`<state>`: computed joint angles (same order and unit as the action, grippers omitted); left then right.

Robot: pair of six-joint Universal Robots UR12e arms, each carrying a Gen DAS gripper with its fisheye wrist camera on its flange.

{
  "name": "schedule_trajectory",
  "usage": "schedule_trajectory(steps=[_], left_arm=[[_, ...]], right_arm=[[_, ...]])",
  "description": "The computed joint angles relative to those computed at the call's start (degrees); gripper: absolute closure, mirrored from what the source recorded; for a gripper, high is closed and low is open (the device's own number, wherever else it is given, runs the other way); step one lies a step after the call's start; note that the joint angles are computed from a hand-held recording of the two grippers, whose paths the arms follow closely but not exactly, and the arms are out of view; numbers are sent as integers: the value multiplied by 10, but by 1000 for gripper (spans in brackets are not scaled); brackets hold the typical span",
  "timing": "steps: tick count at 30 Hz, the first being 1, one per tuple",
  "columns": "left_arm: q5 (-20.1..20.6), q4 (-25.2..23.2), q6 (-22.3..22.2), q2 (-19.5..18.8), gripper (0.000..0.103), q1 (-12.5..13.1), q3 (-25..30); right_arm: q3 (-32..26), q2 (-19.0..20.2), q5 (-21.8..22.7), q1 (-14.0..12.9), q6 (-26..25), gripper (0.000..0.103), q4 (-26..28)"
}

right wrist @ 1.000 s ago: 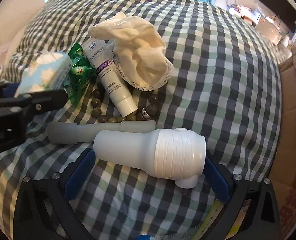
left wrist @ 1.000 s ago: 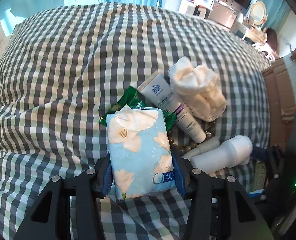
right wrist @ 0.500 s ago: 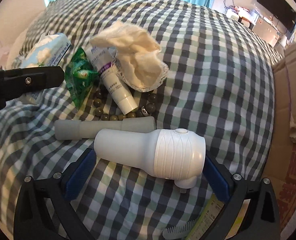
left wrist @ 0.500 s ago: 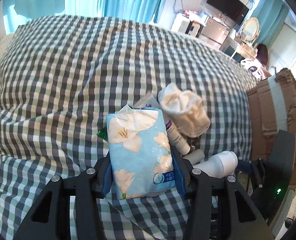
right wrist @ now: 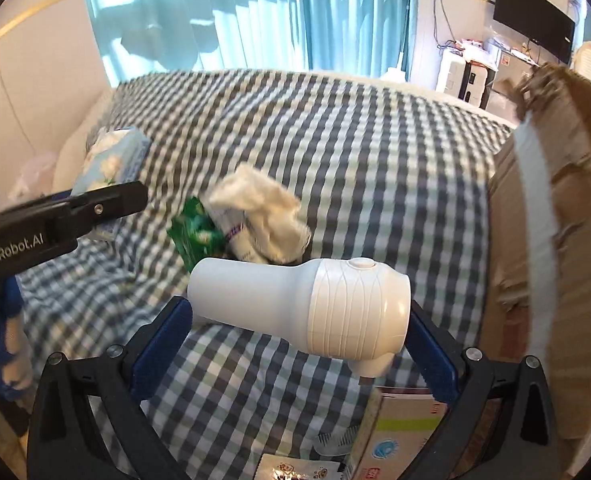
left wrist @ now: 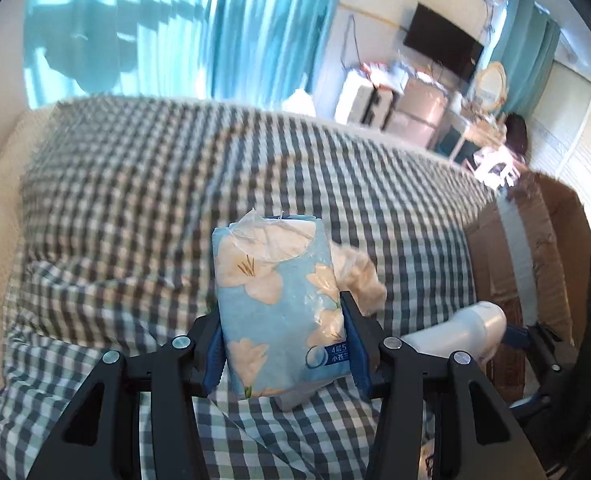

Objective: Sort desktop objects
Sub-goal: 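Lift and carry the tissue pack and hair dryer over the cardboard box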

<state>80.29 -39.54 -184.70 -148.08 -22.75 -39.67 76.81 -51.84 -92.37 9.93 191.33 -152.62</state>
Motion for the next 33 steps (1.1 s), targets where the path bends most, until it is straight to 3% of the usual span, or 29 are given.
schedule_trajectory(steps=[3,10,16,24,33], left_arm=[[4,34,-8,6,52,-1,-6],[-3,127,6,58,52,4,-82],[-8,181,21,84,52,0,-116],[-19,211,20,98,52,-6,-128],[-3,250,10,108,52,-18,-133]], right_arm=[[21,-17,27,-11,-2,1,-38],[65,-49,18,-10,-21,1,-161],[83,-68,8,-6,-27,1,-226],[123,-97,-18,-6,-36,1,-301],[159,-125,-16,-20,-42,1,-372]])
